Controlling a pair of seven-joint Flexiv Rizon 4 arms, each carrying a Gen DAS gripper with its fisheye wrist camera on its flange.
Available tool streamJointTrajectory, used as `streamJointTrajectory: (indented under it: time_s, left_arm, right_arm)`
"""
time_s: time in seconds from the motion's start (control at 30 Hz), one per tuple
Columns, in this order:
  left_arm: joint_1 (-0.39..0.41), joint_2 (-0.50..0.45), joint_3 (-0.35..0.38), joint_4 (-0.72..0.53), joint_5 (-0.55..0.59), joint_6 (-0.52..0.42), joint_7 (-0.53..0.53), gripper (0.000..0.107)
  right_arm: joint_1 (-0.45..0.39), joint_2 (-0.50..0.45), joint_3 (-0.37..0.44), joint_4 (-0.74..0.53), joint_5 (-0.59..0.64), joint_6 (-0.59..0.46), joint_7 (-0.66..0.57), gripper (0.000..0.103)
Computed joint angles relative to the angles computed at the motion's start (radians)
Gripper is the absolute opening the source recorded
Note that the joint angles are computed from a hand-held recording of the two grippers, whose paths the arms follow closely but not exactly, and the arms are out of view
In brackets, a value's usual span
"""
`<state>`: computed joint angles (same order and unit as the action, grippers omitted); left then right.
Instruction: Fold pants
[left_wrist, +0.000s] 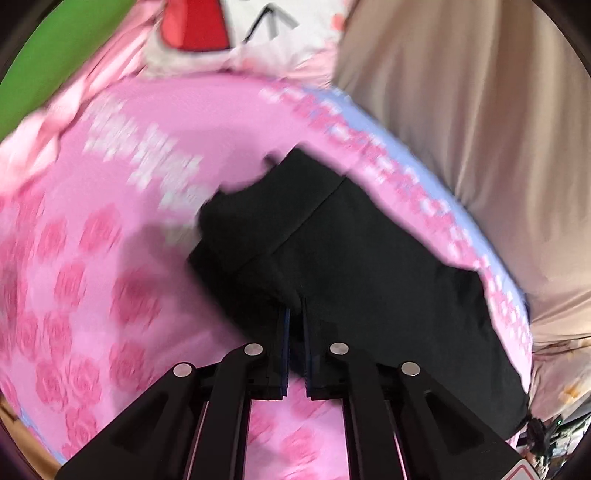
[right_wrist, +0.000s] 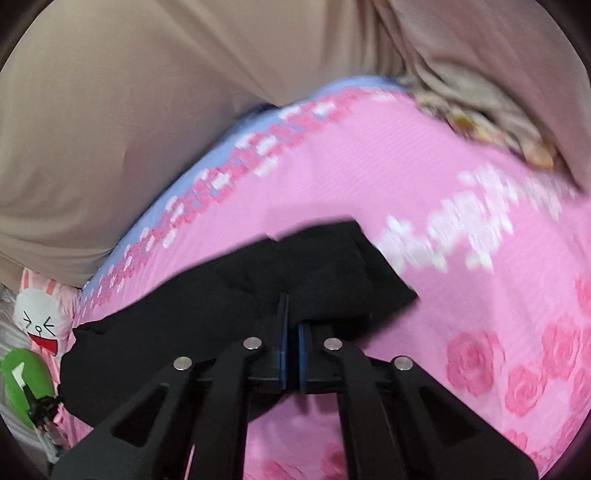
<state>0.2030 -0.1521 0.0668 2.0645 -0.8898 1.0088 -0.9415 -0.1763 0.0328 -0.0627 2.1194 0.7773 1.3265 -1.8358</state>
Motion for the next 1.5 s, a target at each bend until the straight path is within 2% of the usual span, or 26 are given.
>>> streamJointTrajectory:
  time_s: [0.13,0.27,0.33,0.4,0.5,0.53,0.57,0.6,0.67,0.77,0.83,0.9,0.97,1.03,1.1,1.2,1.27,1.37,1.4,1.43,1.5]
  left_arm:
    - [-0.017,0.022,-0.026,-0.086,-0.045,0.025,0.039,0.004]
    - [-0.047,0.040,-0.032,-0.103,-0.086,0.116,0.106,0.005]
    - [-0.047,0.027,-0.022,-0.078,-0.086,0.118,0.130,0.006]
    - [-0.038,0.002,-0.009,-0.050,-0.044,0.087,0.120,0.007]
    - [-0.024,-0.039,0.008,0.016,0.057,0.065,0.074,0.009]
    - [-0.027,-0.040,0.002,0.049,0.007,0.090,0.114,0.012]
    - [-0.013,-0.018,-0.036,0.091,-0.108,0.131,0.203,0.013]
    - [-0.013,-0.005,-0.042,0.106,-0.158,0.134,0.236,0.013]
    - [-0.011,0.024,-0.022,0.116,-0.182,0.100,0.235,0.015]
    - [-0.035,0.080,0.013,0.147,-0.097,0.189,0.167,0.015]
    - [-0.057,0.140,0.018,0.178,-0.098,0.241,0.180,0.015]
    - [-0.090,0.178,0.015,0.189,-0.091,0.286,0.188,0.017]
    - [-0.139,0.212,-0.002,0.200,-0.018,0.348,0.151,0.031]
    - [-0.207,0.221,-0.025,0.203,-0.009,0.404,0.164,0.052]
    - [-0.279,0.199,-0.063,0.190,0.027,0.450,0.162,0.064]
    - [-0.354,0.121,-0.117,0.158,0.127,0.499,0.115,0.064]
    - [-0.388,0.061,-0.114,0.112,0.304,0.429,-0.021,0.064]
    - [-0.400,0.005,-0.152,0.080,0.392,0.315,-0.082,0.062]
    - [-0.407,-0.007,-0.155,0.076,0.423,0.278,-0.109,0.053]
    - [-0.409,-0.016,-0.163,0.080,0.430,0.254,-0.113,0.052]
    - [-0.427,-0.026,-0.162,0.125,0.495,0.370,-0.125,0.052]
  right_arm:
    - [0.043,0.102,-0.007,-0.081,0.023,0.056,-0.072,0.002]
    - [0.055,0.133,-0.014,-0.055,-0.084,0.138,-0.016,0.002]
    - [0.054,0.100,-0.049,-0.013,-0.110,0.111,0.016,0.002]
    - [0.060,0.046,-0.088,0.005,-0.065,0.054,-0.011,0.002]
    - [0.024,-0.056,-0.071,0.042,-0.060,0.006,0.004,0.002]
    - [0.008,-0.067,-0.060,0.035,-0.016,-0.007,-0.027,0.004]
    - [-0.011,-0.066,-0.048,0.031,0.045,-0.008,-0.073,0.004]
    - [-0.029,-0.058,-0.037,0.031,0.076,-0.007,-0.093,0.008]
    - [-0.050,-0.037,-0.018,0.062,0.022,0.030,-0.025,0.015]
    - [-0.060,0.017,0.009,0.144,-0.102,0.115,0.099,0.027]
    - [-0.045,0.064,0.008,0.188,-0.125,0.149,0.115,0.043]
    - [-0.034,0.090,0.018,0.228,-0.179,0.186,0.171,0.054]
    - [0.004,0.103,0.020,0.251,-0.178,0.222,0.195,0.055]
    - [0.051,0.117,0.014,0.261,-0.164,0.235,0.211,0.056]
    - [0.111,0.128,0.010,0.263,-0.161,0.245,0.204,0.056]
    - [0.211,0.126,0.030,0.247,-0.216,0.236,0.198,0.056]
    - [0.313,0.108,0.019,0.198,-0.189,0.197,0.121,0.056]
    - [0.333,0.038,0.082,0.164,-0.292,0.175,0.158,0.055]
    - [0.336,0.016,0.098,0.151,-0.317,0.168,0.165,0.055]
    - [0.348,-0.007,0.110,0.115,-0.301,0.130,0.136,0.055]
    - [0.347,-0.045,0.138,0.056,-0.305,0.086,0.120,0.055]
